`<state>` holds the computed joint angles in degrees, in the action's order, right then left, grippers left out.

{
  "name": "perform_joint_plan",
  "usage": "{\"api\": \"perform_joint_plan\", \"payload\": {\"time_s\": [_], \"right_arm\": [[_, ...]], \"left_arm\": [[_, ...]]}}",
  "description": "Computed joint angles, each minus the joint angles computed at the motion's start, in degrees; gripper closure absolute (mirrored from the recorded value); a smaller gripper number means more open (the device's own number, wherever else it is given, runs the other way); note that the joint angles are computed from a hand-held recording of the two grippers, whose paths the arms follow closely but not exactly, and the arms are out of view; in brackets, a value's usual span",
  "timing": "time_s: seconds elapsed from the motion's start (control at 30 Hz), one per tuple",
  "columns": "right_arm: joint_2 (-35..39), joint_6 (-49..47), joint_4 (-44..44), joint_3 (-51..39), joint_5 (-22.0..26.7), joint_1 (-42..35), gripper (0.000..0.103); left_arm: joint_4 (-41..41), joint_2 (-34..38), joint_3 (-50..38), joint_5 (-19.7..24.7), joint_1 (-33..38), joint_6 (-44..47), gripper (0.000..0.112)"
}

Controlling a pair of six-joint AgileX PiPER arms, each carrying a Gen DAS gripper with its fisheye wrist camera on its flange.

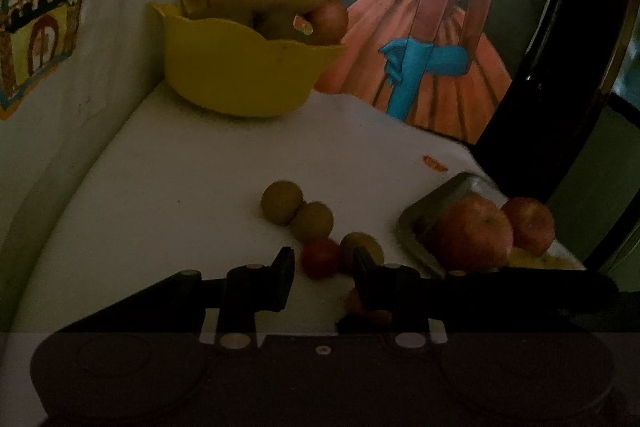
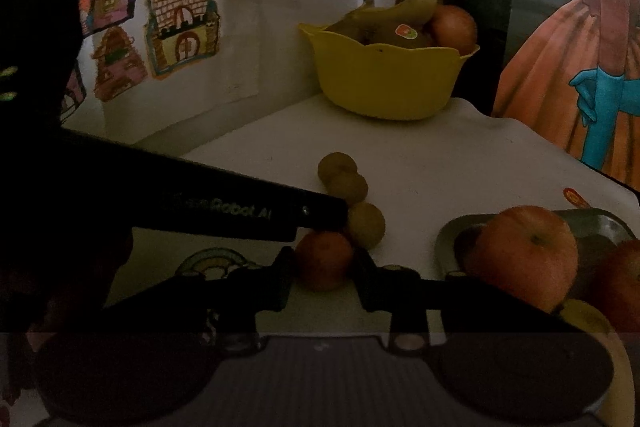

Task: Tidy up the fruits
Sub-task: 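Close the left tool on a red cherry tomato while the right tool grasps a small orange, then carry the cherry tomato in the left tool to the tray while the right tool carries the orange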

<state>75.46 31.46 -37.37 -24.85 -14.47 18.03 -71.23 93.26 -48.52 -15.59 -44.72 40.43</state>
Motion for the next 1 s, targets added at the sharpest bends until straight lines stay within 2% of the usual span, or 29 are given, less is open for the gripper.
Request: {"api": "perform_joint_plan", "payload": {"time_s": [0.03,0.13,0.23,0.3,0.43,0.53,0.77,1.0], "right_arm": [[-0.76,1.01,-1.47,0.58,0.02,-0.45,0.068],[-3.28,9.33,-11.25,2.06,-0.17,-2.77,0.068],[-5.06,16.62,-19.40,3.06,-0.78,-5.03,0.068],[-5.67,18.60,-21.62,3.59,-1.24,-5.97,0.068],[-5.79,18.42,-21.16,4.20,-2.26,-6.76,0.068],[-5.86,18.09,-20.66,4.53,-2.73,-7.18,0.067],[-7.08,17.56,-18.93,5.35,-1.45,-6.56,0.067],[-9.76,16.14,-15.90,7.70,-1.67,-7.15,0.067]], "left_arm": [[-3.30,0.32,-0.40,-0.76,-0.55,3.69,0.080],[-6.45,1.13,-1.07,-3.26,-2.16,8.28,0.080],[-7.90,1.58,-1.49,-4.65,-2.98,10.28,0.080],[-7.31,1.49,-1.32,-4.64,-2.91,9.33,0.080],[-6.93,1.67,-1.30,-5.05,-3.04,8.58,0.080],[-7.47,1.78,-1.48,-5.43,-3.39,8.76,0.087],[-6.11,1.71,-1.34,-4.99,-3.43,7.80,0.088],[-10.37,1.91,-2.45,-5.37,-4.60,12.73,0.088]]}}
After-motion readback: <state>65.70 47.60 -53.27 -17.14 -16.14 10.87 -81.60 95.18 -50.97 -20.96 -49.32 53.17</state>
